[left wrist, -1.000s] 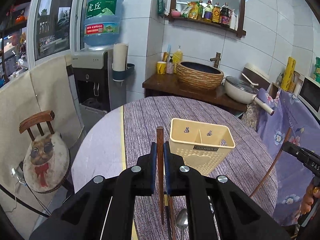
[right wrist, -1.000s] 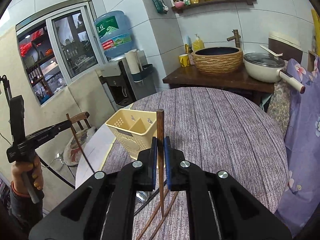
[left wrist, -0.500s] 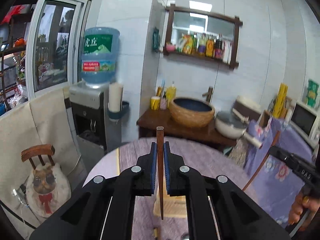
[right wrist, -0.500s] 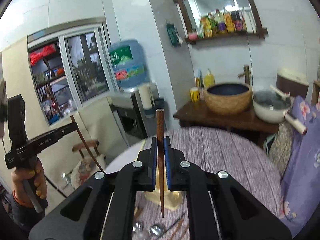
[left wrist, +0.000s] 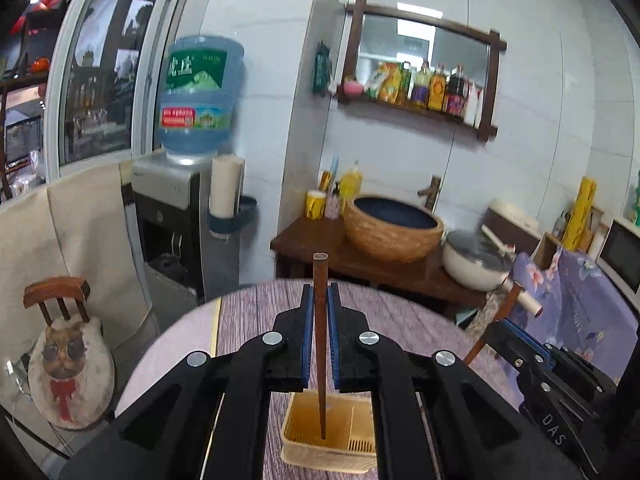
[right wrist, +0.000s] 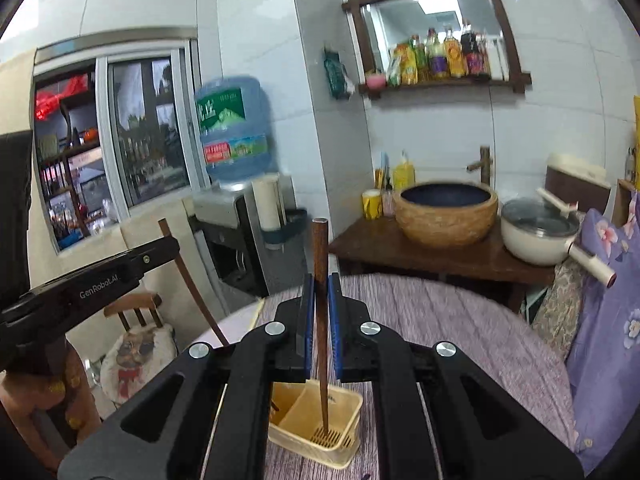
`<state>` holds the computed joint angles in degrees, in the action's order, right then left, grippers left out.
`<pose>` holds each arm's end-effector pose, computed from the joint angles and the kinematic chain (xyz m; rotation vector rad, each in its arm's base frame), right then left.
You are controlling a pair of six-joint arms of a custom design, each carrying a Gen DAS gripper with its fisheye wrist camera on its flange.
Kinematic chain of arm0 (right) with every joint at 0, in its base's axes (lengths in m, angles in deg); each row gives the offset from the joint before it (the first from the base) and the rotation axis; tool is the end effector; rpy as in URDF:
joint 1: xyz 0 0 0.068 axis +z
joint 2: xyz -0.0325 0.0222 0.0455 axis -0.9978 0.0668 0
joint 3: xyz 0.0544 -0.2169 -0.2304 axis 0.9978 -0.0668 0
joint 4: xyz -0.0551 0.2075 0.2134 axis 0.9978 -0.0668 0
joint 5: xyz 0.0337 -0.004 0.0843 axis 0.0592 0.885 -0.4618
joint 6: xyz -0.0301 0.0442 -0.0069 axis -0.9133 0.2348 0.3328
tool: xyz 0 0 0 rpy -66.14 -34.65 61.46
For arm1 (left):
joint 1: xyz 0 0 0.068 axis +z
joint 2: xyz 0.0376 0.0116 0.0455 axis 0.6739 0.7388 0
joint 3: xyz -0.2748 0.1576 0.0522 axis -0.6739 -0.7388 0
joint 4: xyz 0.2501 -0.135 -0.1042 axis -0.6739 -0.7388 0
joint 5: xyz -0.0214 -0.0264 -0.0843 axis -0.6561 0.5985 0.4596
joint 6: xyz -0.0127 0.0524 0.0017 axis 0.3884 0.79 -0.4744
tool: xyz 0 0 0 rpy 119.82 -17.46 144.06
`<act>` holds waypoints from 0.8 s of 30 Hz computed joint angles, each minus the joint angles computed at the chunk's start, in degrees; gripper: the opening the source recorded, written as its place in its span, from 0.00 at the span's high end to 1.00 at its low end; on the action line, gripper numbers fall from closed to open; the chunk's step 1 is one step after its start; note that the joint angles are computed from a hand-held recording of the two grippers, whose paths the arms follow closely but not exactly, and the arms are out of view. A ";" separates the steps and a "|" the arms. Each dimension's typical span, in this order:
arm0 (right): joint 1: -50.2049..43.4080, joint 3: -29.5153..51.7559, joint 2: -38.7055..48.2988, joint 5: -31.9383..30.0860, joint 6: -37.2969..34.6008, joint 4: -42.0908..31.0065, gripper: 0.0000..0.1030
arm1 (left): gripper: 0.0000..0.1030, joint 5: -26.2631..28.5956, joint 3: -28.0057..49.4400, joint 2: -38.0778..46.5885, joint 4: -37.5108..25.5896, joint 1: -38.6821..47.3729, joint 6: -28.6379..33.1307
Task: Organize utensils
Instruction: 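Lower the chopsticks into the holder and open both grippers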
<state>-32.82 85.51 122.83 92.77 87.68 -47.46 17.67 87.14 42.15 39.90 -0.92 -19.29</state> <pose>0.2096 0.2568 0.4233 -0.2591 1.9308 0.4468 0.1467 -0.1066 0.4266 -0.1768 1.9873 -0.0783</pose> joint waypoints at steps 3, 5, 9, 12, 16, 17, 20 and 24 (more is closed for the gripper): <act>-1.16 -2.80 1.01 -2.19 1.07 1.47 0.92 | 0.92 1.67 -4.58 -0.79 1.38 0.93 -0.49; -1.70 -3.97 1.48 -3.65 2.05 2.05 0.92 | 0.92 3.37 -7.08 -1.06 2.10 1.97 -0.91; -1.87 -5.48 2.44 -4.38 2.70 2.73 0.92 | 0.92 6.82 -10.60 -1.39 3.55 4.69 -1.21; -2.24 -6.23 2.86 -5.03 3.47 3.19 0.94 | 0.92 4.21 -11.50 -1.36 4.63 3.79 -0.43; -2.47 -7.44 2.61 -4.59 3.52 4.62 0.94 | 0.92 5.57 -10.52 -0.99 3.98 4.11 -0.02; -2.54 -7.80 2.44 -4.74 3.69 4.99 0.94 | 0.92 5.66 -10.32 -0.96 3.86 3.97 0.09; -2.60 -9.20 1.28 -5.42 4.19 5.63 0.90 | 0.85 4.84 -10.19 -1.66 3.63 2.89 0.64; -0.94 -12.89 -2.08 -1.64 3.71 8.29 0.43 | 0.42 1.04 -11.53 -4.77 3.60 -0.63 0.07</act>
<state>-33.76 72.61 120.75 91.14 91.39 -39.17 18.71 75.61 37.38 43.50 -1.55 -19.22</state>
